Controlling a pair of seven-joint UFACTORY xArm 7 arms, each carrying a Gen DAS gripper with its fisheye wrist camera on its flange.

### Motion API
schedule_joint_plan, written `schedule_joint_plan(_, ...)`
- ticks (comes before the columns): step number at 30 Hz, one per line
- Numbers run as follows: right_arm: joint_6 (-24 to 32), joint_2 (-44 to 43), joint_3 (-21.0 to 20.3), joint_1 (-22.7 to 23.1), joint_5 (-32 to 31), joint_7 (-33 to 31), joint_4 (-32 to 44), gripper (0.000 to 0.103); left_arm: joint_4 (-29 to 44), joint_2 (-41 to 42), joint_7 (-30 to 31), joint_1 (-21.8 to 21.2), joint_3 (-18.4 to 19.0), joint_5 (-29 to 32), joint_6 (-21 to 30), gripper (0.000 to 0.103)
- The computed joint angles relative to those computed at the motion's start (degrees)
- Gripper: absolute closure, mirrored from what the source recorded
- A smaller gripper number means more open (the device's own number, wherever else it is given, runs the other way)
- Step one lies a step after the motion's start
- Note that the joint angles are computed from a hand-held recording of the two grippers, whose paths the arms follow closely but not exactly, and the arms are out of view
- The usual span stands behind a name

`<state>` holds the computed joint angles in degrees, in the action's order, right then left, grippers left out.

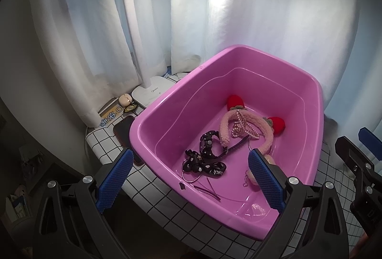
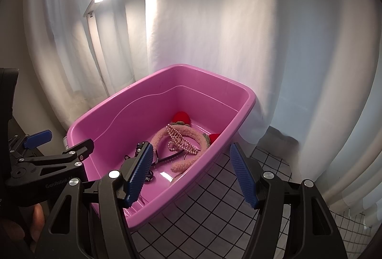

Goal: Organize jewelry

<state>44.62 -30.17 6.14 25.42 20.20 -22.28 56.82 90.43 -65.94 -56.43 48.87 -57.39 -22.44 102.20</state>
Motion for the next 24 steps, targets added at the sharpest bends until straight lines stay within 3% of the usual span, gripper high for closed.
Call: schedule_joint_plan(24,0.7,-1.1,-0.5,0.1,0.3,-0.8,-0.9,0.039,1.0,-0.7,0.4,1.0,0.0,-1.1,0.0,0.008)
